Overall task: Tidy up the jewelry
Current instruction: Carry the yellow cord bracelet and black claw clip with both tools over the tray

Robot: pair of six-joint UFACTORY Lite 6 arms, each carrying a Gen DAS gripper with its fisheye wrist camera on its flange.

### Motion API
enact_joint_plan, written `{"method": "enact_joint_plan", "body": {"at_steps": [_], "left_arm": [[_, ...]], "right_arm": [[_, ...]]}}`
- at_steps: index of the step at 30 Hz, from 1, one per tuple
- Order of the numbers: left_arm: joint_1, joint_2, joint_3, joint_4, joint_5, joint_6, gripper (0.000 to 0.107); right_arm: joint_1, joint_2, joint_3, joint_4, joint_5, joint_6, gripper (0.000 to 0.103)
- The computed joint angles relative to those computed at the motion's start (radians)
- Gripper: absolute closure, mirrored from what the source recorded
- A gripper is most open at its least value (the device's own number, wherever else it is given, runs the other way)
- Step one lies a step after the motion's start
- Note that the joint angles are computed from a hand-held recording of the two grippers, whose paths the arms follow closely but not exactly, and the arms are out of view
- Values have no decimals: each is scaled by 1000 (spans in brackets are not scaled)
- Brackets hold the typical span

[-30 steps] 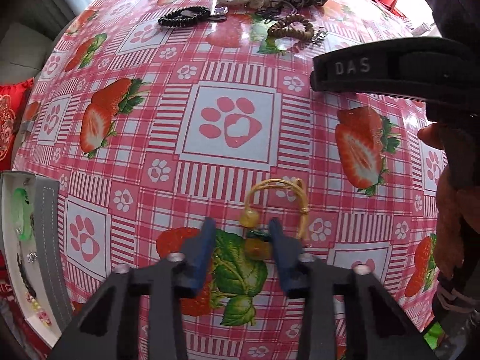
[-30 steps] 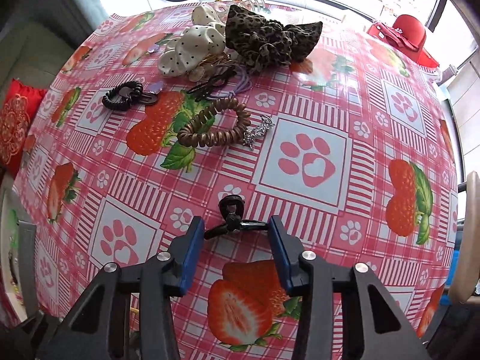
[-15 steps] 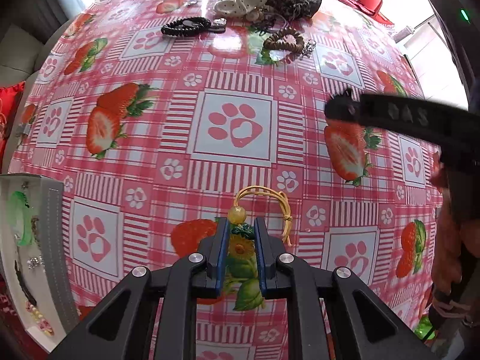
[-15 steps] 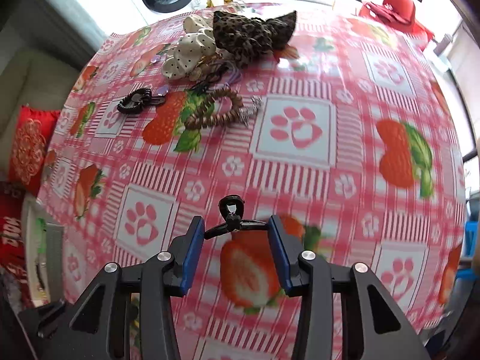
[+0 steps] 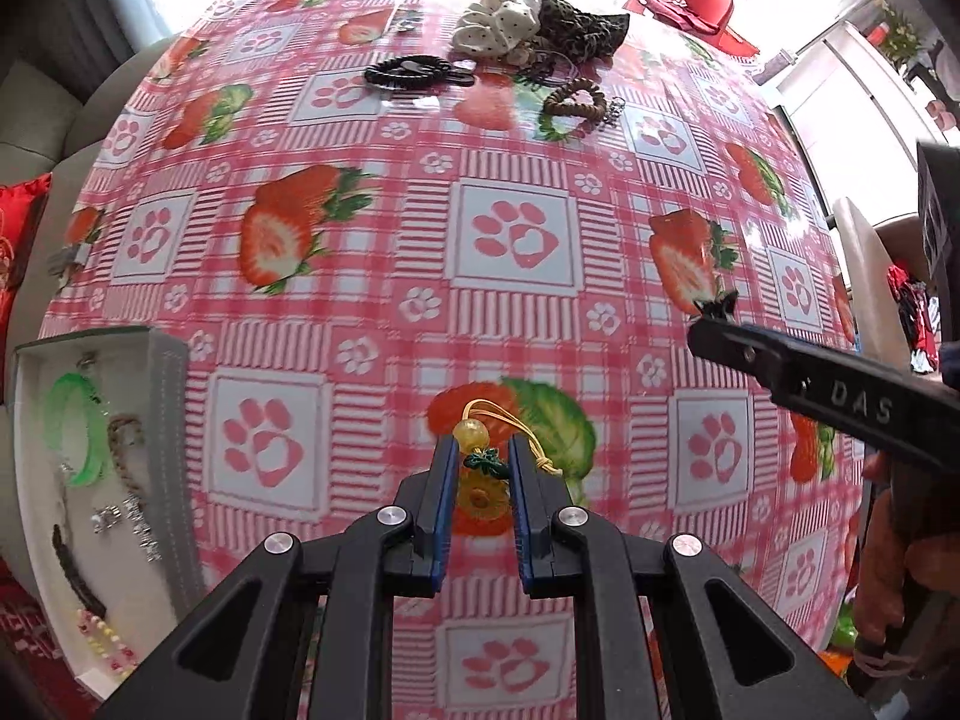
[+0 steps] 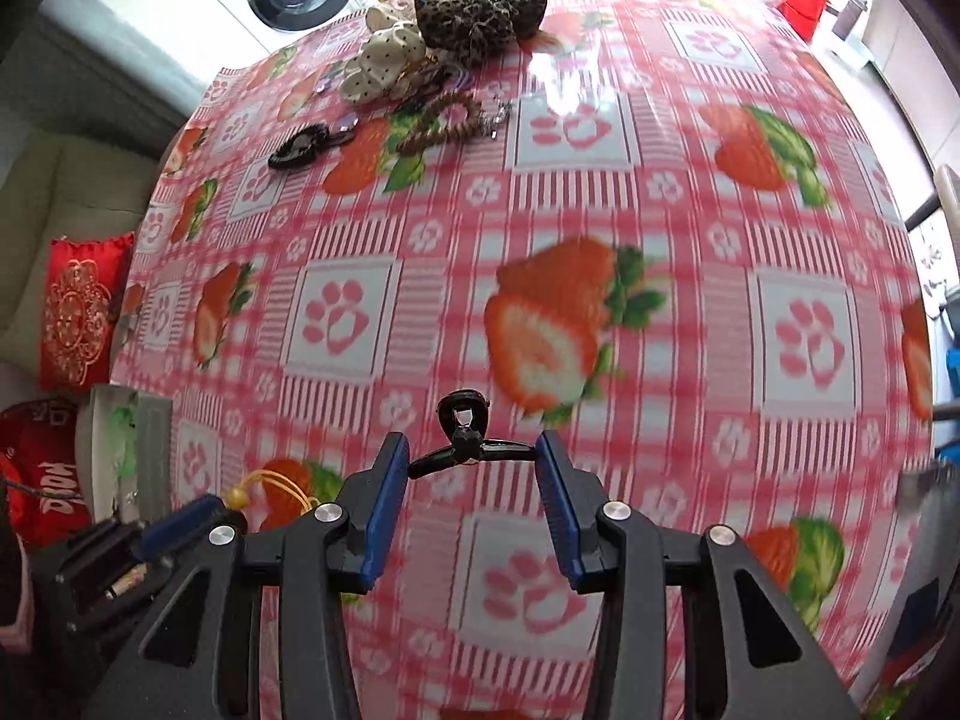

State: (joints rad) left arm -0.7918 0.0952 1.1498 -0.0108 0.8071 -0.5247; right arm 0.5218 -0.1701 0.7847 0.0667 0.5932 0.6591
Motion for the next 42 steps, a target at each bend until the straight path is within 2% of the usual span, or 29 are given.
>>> {"method": "enact_joint_plan", "body": {"at_steps": [9,17,23,30,34,42], "left_arm": [[80,-174,-135,-14,25,71,84],[199,-377,-241,-23,102,137,84],[331,-542,-304,-27,193,219,84],[603,-722,-412,-62,296,408,84],[746,-790,-495,-83,316,514,84],[993,-900,-697,-76,297,732,84]], "right_arm": [[222,-48,-9,-105,53,319,56],[393,84,171,-156,95,467,56],[478,240,381,-165,125,473,56],[551,459,656,-132,141,414,56],[576,619,851,-84,153,336,56],[607,929,1233,-2,221,196,56]]}}
